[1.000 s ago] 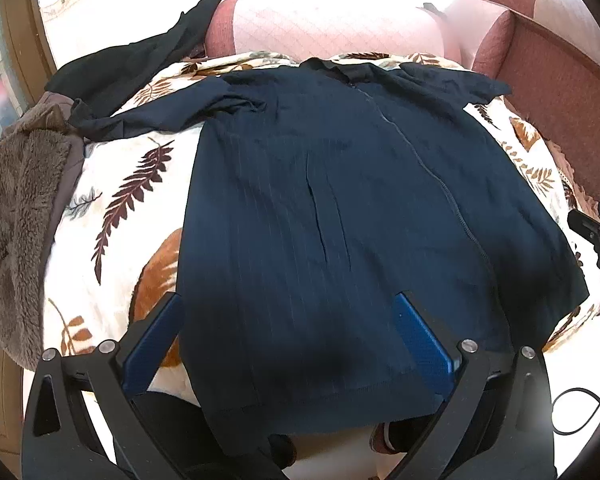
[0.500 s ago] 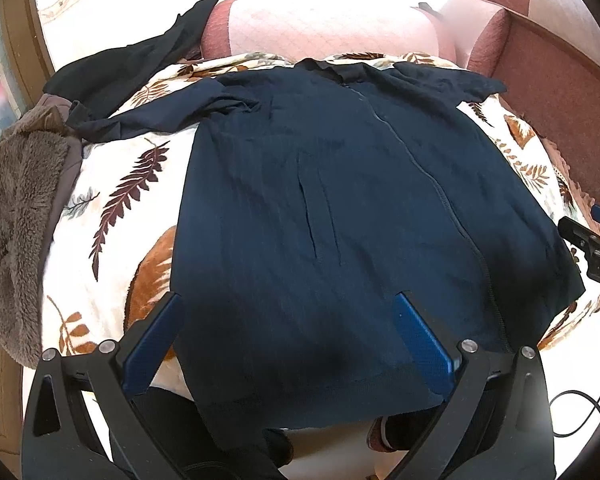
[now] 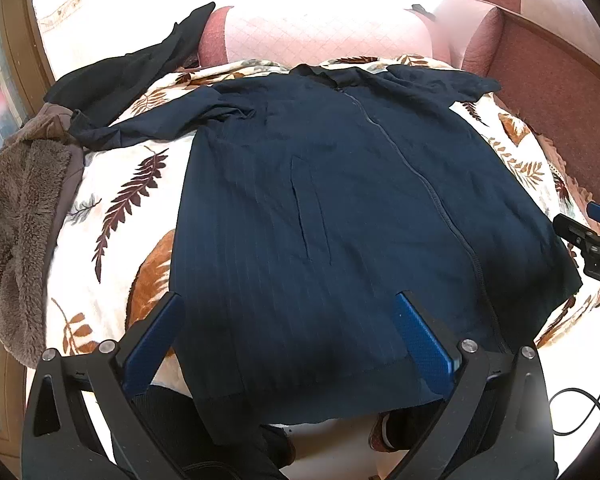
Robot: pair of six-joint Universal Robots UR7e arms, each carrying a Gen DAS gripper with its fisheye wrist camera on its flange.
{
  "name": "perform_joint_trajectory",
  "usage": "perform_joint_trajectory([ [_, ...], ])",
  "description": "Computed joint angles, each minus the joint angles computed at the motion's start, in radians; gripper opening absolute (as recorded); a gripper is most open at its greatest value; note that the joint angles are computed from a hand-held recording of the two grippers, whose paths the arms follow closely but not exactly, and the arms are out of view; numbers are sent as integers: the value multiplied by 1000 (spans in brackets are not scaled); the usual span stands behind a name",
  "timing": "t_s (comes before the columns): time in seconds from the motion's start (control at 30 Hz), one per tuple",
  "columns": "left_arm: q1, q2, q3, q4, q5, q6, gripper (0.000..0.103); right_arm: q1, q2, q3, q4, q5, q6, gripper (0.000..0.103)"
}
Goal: Fold large clothes
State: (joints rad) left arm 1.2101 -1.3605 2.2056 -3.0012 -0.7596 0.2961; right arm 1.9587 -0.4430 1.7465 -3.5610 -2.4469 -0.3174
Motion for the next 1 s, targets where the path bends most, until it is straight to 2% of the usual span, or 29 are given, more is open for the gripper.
perform_joint_trajectory([
  [0.33, 3, -10, -2, 26, -7, -43, 103, -3, -11, 13, -7, 21, 7, 99],
  [1.0, 19, 20, -37, 75, -7, -60, 103, -23, -8, -5, 25, 46, 15, 99],
])
